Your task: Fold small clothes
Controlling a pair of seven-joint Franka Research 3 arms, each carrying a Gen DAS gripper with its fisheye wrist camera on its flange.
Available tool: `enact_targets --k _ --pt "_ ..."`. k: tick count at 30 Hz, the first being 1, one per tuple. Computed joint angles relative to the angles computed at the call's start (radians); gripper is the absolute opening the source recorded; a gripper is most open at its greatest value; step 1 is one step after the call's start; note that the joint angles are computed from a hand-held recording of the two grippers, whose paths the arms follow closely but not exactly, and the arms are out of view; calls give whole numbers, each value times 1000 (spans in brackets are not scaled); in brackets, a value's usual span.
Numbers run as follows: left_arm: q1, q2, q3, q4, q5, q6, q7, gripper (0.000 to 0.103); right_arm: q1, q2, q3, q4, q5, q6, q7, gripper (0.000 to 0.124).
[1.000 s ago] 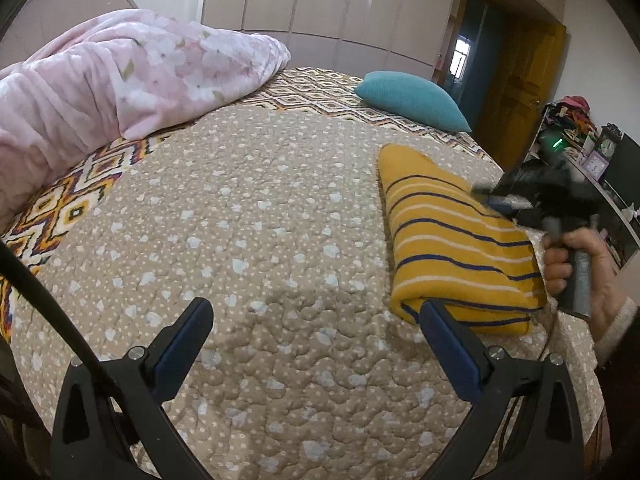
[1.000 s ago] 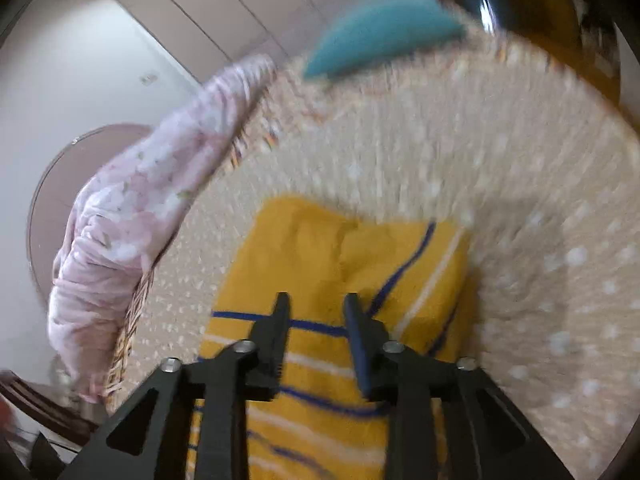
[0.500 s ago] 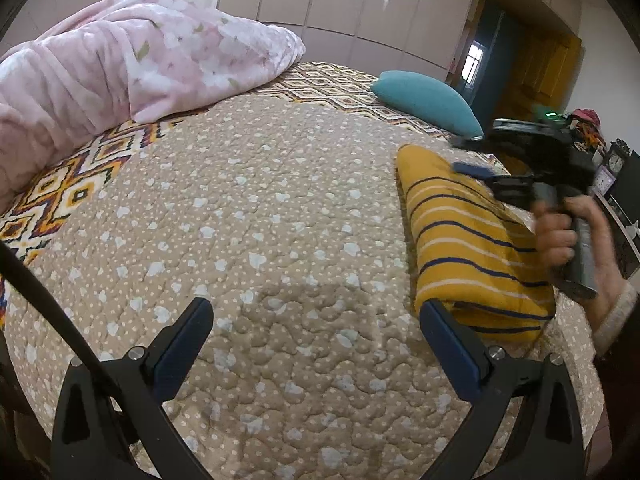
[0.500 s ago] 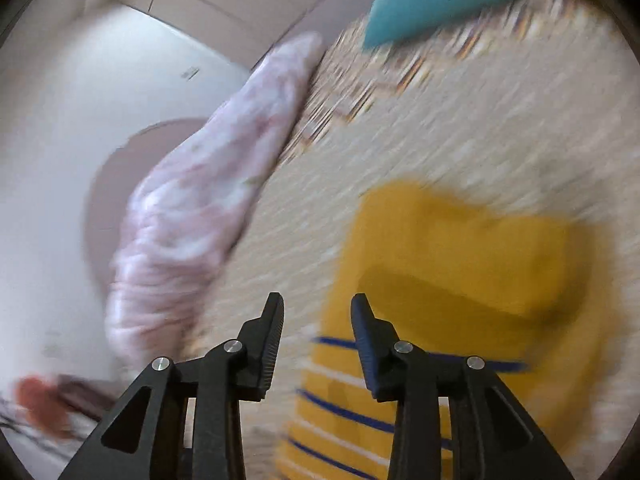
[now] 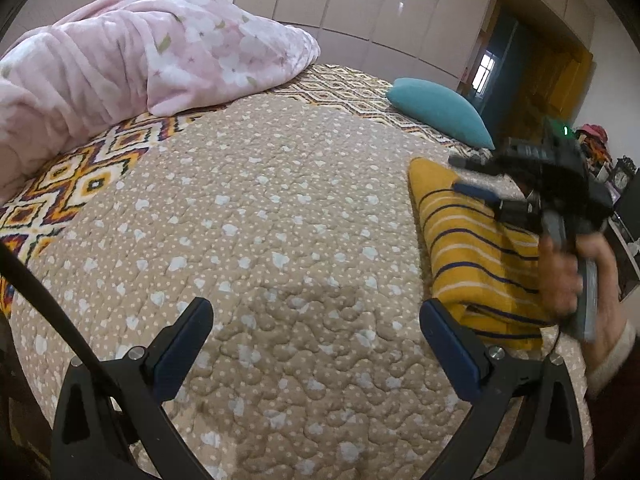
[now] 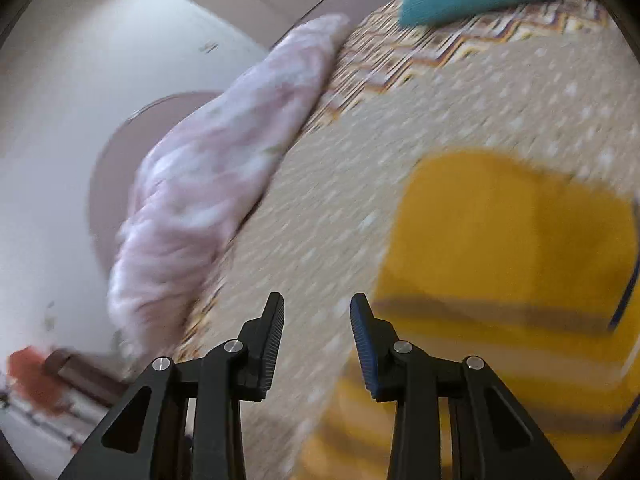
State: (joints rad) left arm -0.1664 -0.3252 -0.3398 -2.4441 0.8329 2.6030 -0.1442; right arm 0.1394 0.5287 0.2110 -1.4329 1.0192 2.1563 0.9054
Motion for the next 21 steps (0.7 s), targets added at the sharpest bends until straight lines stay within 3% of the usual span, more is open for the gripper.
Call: enact_targets --k 4,10,21 --pt "-14 -25 -12 1 -6 -27 13 102 -12 -62 1 -151 24 -45 -57 41" --pt "-28 -46 -33 10 0 -76 27 102 -47 -128 -18 -304 162 -105 -143 41" --pt "-68 -22 -37 42 -13 -116 88 102 -32 -233 -87 -478 177 -186 -240 41"
